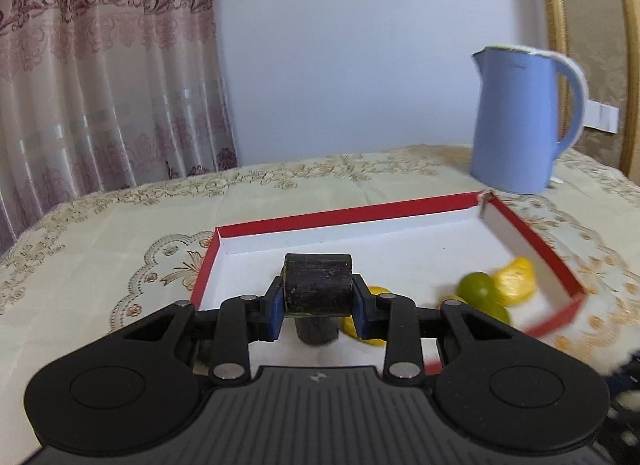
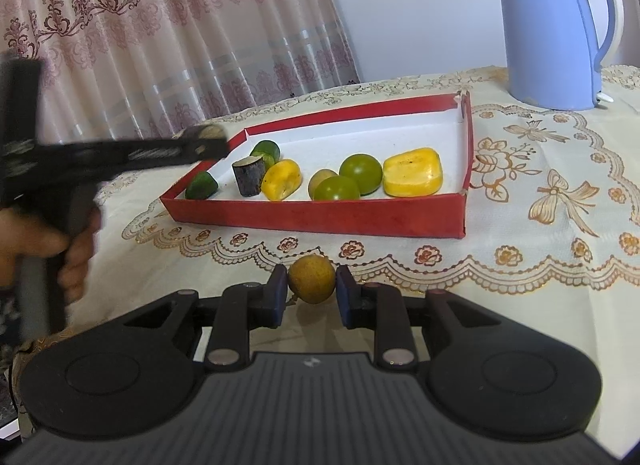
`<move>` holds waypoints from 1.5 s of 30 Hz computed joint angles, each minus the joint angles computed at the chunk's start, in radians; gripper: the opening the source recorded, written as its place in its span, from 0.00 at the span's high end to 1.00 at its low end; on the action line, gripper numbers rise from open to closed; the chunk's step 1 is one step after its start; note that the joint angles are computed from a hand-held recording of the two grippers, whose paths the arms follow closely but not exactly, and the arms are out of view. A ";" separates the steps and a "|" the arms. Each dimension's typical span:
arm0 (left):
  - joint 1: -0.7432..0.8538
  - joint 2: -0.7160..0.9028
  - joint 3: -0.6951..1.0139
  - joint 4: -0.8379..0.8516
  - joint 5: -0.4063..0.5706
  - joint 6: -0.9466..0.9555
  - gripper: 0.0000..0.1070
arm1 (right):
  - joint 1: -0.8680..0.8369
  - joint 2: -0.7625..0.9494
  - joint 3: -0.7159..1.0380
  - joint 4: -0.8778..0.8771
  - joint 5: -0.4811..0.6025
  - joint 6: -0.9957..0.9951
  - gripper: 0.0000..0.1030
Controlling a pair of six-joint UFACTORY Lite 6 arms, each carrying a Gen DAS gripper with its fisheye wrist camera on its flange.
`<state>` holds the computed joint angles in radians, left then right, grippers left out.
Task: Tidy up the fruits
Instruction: 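Carry the sugarcane piece into the tray with the left tool while the right tool carries the brown fruit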
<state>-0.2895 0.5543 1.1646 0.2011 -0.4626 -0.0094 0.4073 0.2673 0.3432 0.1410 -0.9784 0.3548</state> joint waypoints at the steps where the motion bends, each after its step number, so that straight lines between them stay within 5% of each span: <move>1: -0.001 0.031 0.033 0.006 0.016 -0.011 0.70 | 0.001 0.001 0.001 0.002 0.001 0.000 0.76; 26: 0.102 0.027 -0.041 0.354 -0.069 -0.280 0.70 | 0.009 -0.045 -0.035 0.010 -0.033 -0.016 0.76; 32: 0.107 0.119 0.114 0.398 -0.002 -0.355 0.70 | -0.120 -0.192 0.071 -0.077 0.204 -0.121 0.76; 37: 0.092 0.164 0.197 0.491 0.011 -0.438 0.70 | -0.226 -0.014 0.404 -0.095 0.546 -0.259 0.76; 45: 0.109 0.236 0.283 0.603 -0.038 -0.569 0.70 | -0.204 0.150 0.601 0.000 0.619 -0.369 0.75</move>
